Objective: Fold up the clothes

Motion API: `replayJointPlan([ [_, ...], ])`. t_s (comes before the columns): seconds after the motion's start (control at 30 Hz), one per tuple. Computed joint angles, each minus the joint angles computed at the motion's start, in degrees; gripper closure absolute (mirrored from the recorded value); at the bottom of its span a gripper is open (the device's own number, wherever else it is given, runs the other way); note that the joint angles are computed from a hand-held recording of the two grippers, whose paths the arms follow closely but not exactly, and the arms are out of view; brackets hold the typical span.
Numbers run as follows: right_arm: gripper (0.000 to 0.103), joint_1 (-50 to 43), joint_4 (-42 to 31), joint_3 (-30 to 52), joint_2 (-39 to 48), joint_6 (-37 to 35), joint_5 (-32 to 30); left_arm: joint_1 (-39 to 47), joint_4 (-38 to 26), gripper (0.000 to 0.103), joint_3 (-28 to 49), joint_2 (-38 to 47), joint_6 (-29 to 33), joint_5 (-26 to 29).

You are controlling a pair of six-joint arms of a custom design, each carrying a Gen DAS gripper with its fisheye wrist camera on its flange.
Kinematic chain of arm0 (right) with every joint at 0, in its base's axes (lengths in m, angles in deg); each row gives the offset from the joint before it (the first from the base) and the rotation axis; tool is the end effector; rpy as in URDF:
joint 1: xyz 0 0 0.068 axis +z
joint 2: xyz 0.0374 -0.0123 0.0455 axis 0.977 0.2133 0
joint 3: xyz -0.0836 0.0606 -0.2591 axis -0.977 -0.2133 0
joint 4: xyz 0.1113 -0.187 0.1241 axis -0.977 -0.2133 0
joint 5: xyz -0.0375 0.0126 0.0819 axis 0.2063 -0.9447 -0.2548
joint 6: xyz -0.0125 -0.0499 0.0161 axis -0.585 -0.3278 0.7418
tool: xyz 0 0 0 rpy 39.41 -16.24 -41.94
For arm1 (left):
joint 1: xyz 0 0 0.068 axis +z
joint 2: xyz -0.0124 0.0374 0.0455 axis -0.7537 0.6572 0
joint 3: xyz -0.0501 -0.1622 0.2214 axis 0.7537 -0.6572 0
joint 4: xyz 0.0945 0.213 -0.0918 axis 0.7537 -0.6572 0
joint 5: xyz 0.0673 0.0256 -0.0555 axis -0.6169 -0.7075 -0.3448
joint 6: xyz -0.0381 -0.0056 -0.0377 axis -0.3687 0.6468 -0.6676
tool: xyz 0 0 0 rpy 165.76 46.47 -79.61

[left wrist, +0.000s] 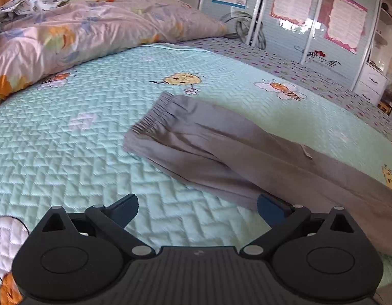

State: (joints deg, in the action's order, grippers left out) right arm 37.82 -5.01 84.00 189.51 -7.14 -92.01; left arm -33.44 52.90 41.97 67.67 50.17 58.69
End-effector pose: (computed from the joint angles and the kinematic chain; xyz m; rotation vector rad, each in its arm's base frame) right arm 0.2341 -0.1588 0.0688 0.8961 1.8655 0.9807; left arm 0.3941 0.1001 0.0884 -0.1675 2.2853 -0.1356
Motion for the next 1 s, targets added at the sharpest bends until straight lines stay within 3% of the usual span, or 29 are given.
replayJointPlan([
  [0.1,0.0,-0.3,-2.2,1.6,0.6,-2.5,-6.1,-2.3,0.4,0.002,-3.1,-1.5,0.0,-0.5],
  [0.2,0.002,0.6,-16.8,6.1,-2.0,-11.5,-6.7,-4.3,-0.1,0.002,-4.4,-1.4,0.1,-0.4],
  [0.33,0.032,2.7,-30.9,12.2,-3.1,-19.4,-3.6,-6.6,0.3,0.001,-4.9,-0.4,1.4,-2.4],
  [0.37,0.035,3.2,-33.1,13.6,-2.9,-20.7,-2.2,-7.1,1.1,0.001,-5.4,-0.3,1.9,-3.0],
  [0.43,0.055,4.4,-35.8,15.9,-2.1,-22.0,1.2,-8.0,2.2,0.001,-6.1,0.0,2.7,-4.0],
  [0.53,0.083,4.6,-34.2,16.9,-0.6,-20.5,3.4,-8.9,3.6,0.001,-7.0,0.0,4.0,-4.1],
  [0.6,0.093,4.9,-29.9,16.8,0.4,-18.5,4.5,-9.1,3.7,0.001,-6.6,0.3,4.2,-4.1],
  [0.7,0.095,4.6,-22.2,16.0,1.0,-14.2,6.3,-9.2,2.0,0.001,-4.0,1.4,2.5,-3.6],
  [0.83,0.095,2.3,-14.1,13.7,1.3,-7.4,15.5,-8.7,0.3,0.001,-0.2,2.8,0.6,-3.1],
  [1.0,0.094,0.4,-13.3,13.2,3.5,-12.5,15.1,-7.2,0.6,0.001,0.9,3.3,-0.1,-1.6],
])
